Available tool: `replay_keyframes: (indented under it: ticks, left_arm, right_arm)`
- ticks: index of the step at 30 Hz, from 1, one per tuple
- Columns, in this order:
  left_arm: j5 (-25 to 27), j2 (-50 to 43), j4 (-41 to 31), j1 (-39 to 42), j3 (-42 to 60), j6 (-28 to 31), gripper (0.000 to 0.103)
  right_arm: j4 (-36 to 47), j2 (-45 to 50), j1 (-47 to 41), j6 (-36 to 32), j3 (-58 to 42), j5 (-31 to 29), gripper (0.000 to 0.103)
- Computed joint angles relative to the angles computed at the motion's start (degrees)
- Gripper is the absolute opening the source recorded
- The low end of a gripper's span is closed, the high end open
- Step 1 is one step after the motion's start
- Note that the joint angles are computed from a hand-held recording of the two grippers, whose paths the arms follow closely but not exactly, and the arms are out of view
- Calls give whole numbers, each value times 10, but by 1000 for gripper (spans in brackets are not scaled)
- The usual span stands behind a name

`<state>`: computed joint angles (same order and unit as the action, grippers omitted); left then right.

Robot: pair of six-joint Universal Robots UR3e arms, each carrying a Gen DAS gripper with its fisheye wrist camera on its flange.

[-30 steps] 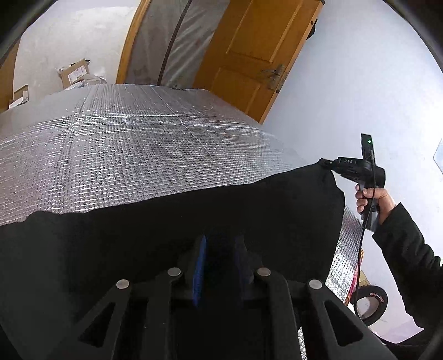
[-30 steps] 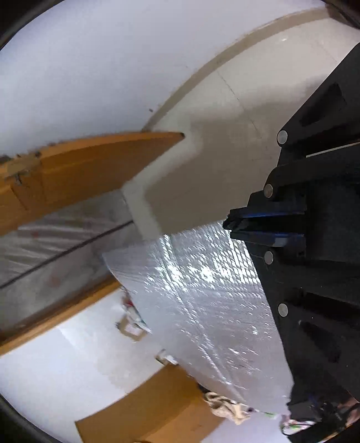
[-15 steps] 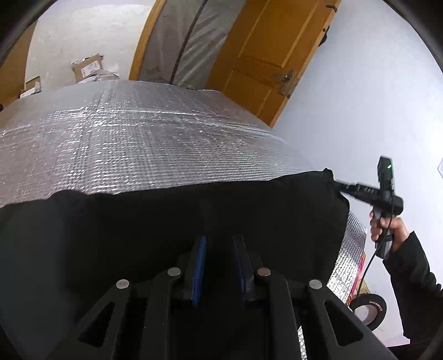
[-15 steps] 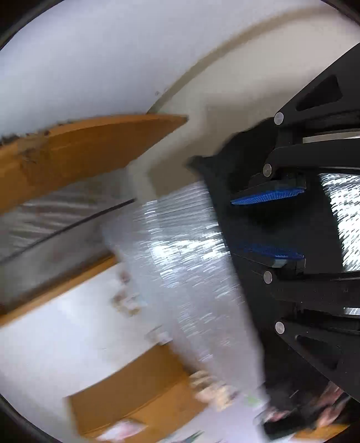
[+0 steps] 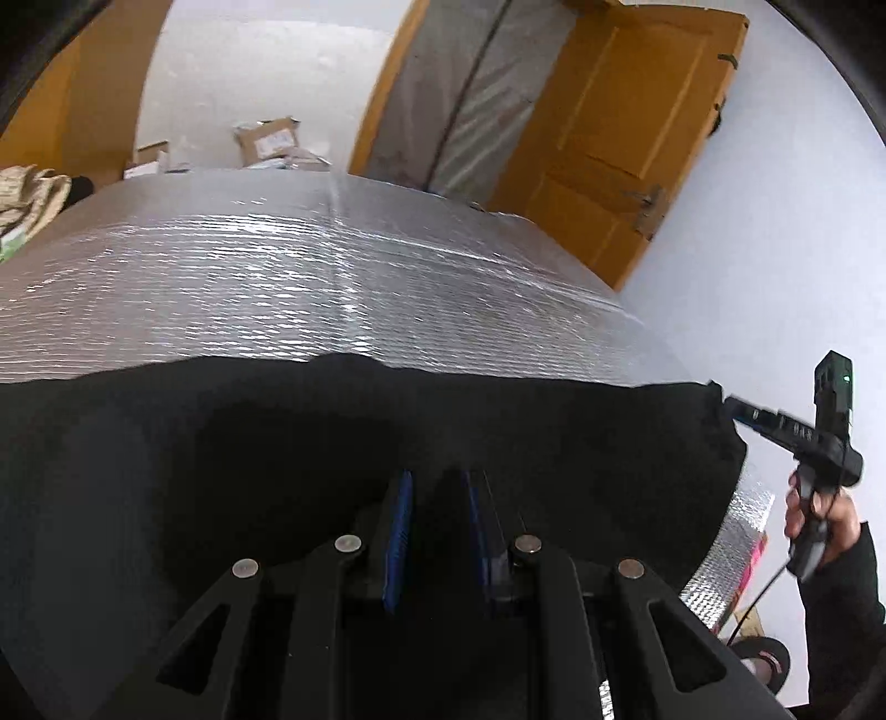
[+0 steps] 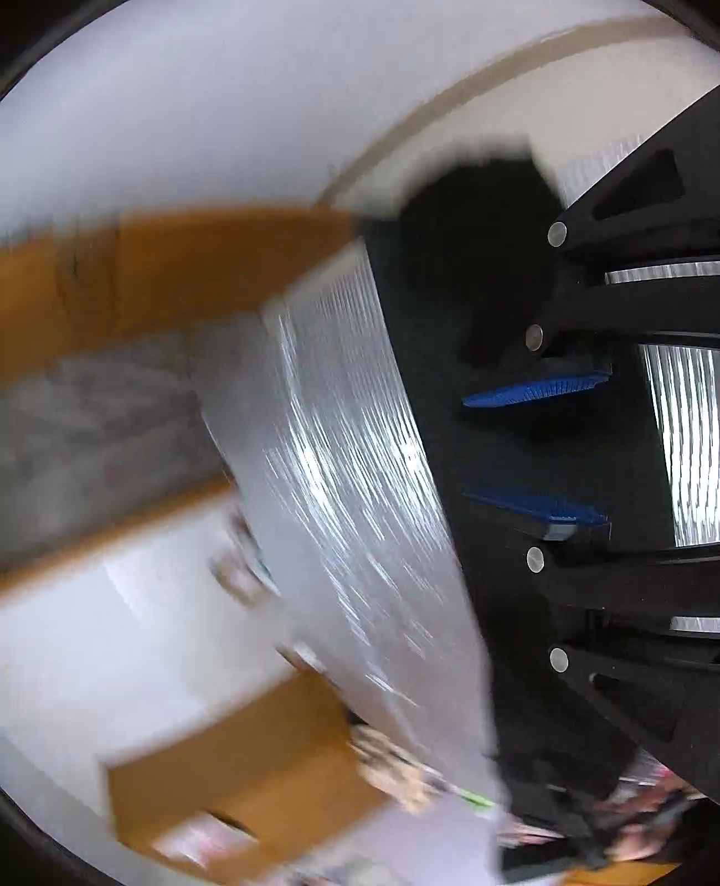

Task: Fold clothes

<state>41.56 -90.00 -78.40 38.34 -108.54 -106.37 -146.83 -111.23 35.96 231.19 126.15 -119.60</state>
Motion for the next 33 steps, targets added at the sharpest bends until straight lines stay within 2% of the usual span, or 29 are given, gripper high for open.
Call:
replay_keyframes:
  ticks: [3, 8, 12, 15, 21, 24, 27, 30, 33]
  left_arm:
    - [-7, -3, 35, 8, -2, -18, 20]
    - [5, -47, 123, 21, 12, -66, 20]
    - [8, -88, 101, 31, 45, -64, 20]
    - [6, -97, 88, 36, 55, -52, 20]
    - [-1, -92, 96, 62, 47, -45, 20]
    - [1, -112, 105, 81, 65, -63, 20]
    - [4, -112, 148, 105, 59, -92, 20]
    - [-6, -112, 187, 141, 48, -112, 20]
    - [-5, -125, 268, 172, 35, -156, 20]
  right_arm:
    - [12, 159, 36, -37, -124, 19, 32]
    - [25, 306, 19, -102, -263, 65, 31]
    - [5, 311, -26, -95, -261, 90, 22]
    - [-14, 296, -38, -66, -237, 95, 21]
    - [-32, 290, 25, -7, -228, 35, 23]
    - [-38, 286, 27, 12, -200, 36, 23]
    - [-23, 279, 30, 17, -201, 34, 23]
    - [23, 300, 47, 22, -243, 14, 24]
    - [14, 313, 61, 22, -250, 9, 24]
